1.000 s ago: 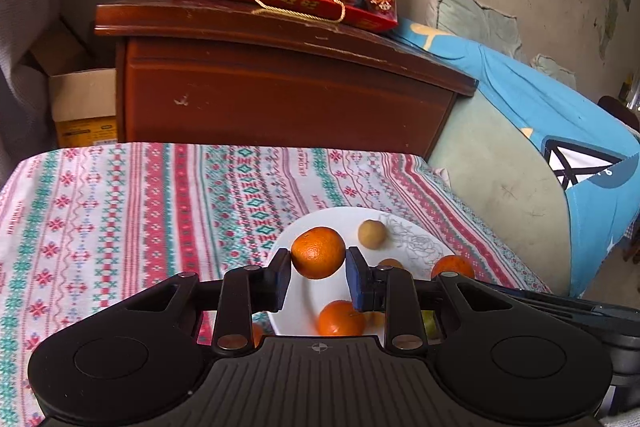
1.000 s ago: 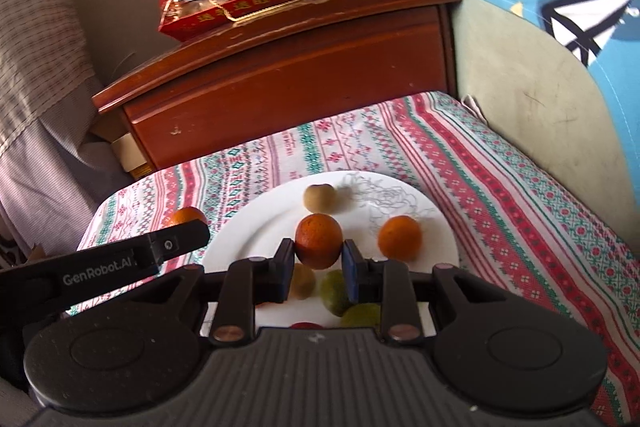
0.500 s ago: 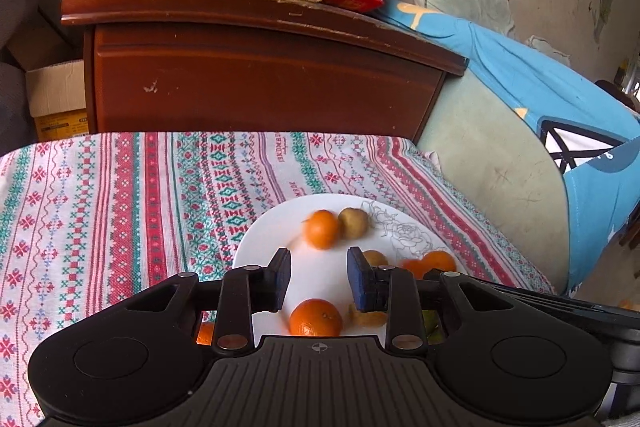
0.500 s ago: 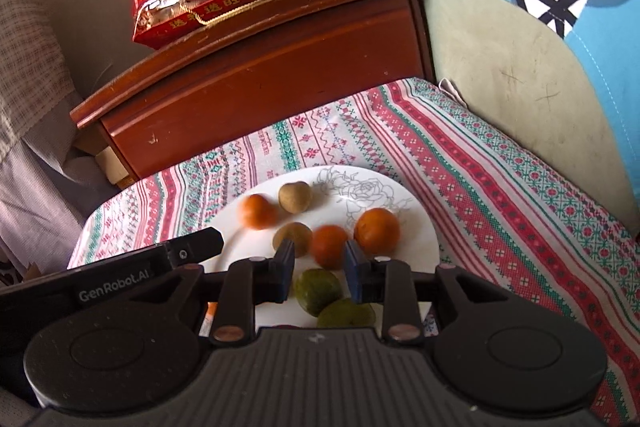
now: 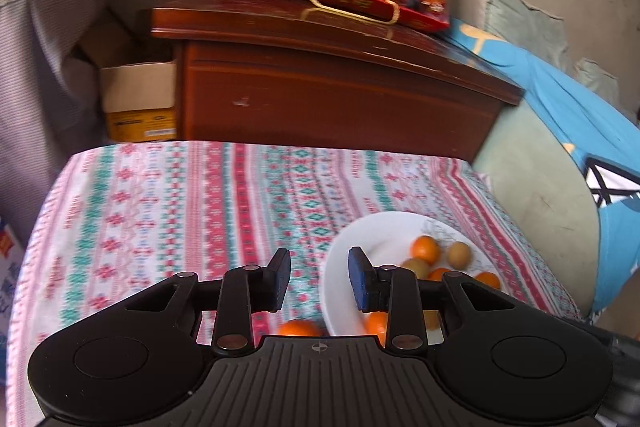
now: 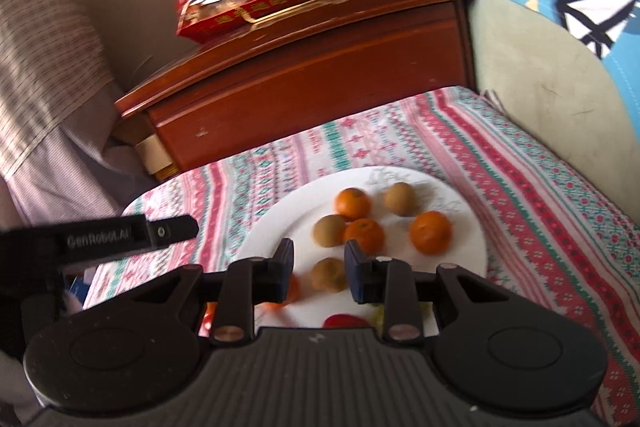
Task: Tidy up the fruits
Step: 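Withdraw both tools from the plate back toward the remaining fruits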
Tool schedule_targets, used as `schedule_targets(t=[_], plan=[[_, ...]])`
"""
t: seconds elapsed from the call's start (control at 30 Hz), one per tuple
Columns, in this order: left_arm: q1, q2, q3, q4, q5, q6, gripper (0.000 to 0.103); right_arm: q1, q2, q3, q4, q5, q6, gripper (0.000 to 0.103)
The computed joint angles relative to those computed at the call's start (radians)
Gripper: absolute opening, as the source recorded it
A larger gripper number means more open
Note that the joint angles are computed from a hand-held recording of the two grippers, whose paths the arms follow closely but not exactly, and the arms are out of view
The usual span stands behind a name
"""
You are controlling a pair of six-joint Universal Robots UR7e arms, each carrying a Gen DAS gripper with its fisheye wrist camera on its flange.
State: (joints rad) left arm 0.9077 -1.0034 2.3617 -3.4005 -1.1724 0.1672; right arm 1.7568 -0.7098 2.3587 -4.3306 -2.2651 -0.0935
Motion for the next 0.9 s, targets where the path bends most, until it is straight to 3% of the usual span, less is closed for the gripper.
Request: schedule_targets(t=[0.23, 0.6, 0.9], plan=[[-0.005, -0.073, 0.004, 0.089, 0.085, -0.058, 0.031, 0.032, 0.025, -0.013, 0.053, 0.04, -0.022, 0.03], [0.035, -0.118, 0.028, 0.057, 0.083, -0.04, 0.034, 0.051, 0.088, -0.051, 0.155, 0.098, -0.047, 0.03], [0.069, -0.122, 0.033, 0.051, 0.063, -0.03, 0.037, 0.042, 0.139, -0.105, 0.17, 0.058, -0.073, 0.03]])
